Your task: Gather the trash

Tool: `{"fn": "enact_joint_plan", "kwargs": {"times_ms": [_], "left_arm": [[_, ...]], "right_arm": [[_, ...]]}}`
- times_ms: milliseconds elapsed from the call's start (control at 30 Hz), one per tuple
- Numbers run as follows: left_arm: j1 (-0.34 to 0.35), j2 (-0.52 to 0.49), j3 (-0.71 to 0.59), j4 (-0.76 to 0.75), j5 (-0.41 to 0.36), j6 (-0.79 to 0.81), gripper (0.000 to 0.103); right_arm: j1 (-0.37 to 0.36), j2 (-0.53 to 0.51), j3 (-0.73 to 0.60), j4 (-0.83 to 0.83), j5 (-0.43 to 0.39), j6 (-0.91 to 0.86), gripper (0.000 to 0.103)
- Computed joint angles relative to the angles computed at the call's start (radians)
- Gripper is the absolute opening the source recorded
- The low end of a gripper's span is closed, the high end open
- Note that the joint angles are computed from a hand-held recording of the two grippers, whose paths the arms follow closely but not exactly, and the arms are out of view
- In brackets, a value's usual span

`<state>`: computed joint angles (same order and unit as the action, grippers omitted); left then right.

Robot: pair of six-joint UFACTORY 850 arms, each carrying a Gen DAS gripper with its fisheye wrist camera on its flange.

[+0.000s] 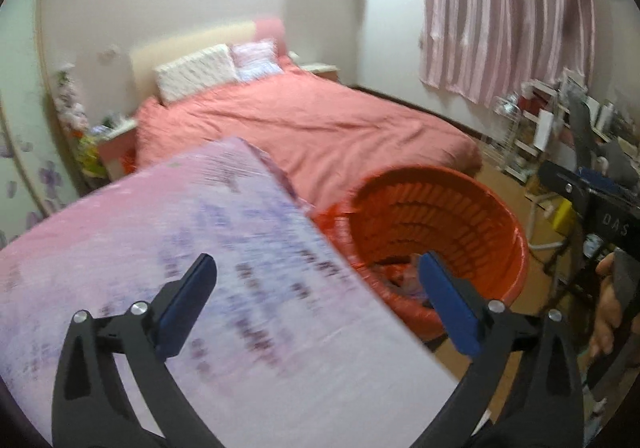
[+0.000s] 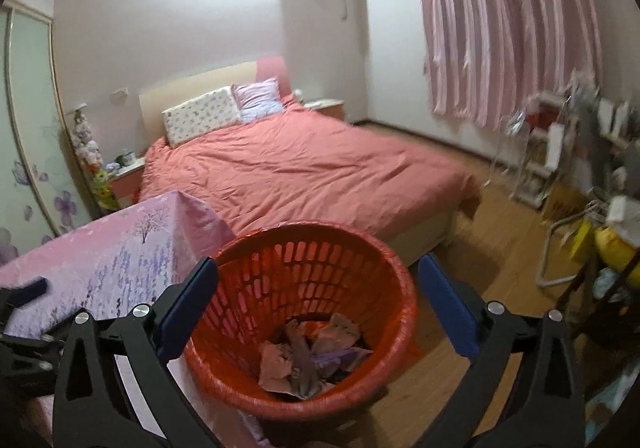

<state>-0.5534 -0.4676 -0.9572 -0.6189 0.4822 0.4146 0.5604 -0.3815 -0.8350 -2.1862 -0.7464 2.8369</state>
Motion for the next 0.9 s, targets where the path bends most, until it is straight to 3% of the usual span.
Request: {"fn": "enact_joint_plan", "kwargs": {"times_ms": [67, 133, 367, 500, 667, 900], "left_arm": [[-0.005, 0.061, 0.074, -0.049, 0.051, 0.020, 0.099], [-0.011, 0.118, 0.143, -0.085, 0.092, 0.019, 0.099], [-0.059, 0.278, 0.359, -0.292, 0.237, 0.031, 0.099], [-0.078, 0.332, 0.442, -0.326, 0.263, -0.013, 0.099], [-0.111, 0.368, 0.506, -0.404, 0.295, -0.035, 0.099], [-0.162, 0.399, 0.548, -0.491, 0.340, -0.041, 0.099]], "right_arm": [[0.060, 0.018, 0.008, 0.144, -0.063, -0.129, 0.100], [0.103, 0.043, 0.024, 0.179, -0.082, -0.183, 0.100], [0.278, 0.094, 0.106, 0.240, -0.267, -0.165, 0.101], [0.343, 0.065, 0.079, 0.355, -0.331, -0.206, 0.101], [0.374, 0.057, 0.067, 0.381, -0.291, -0.168, 0.101], [0.401, 0.039, 0.026, 0.502, -0.219, -0.272, 0.101]]}}
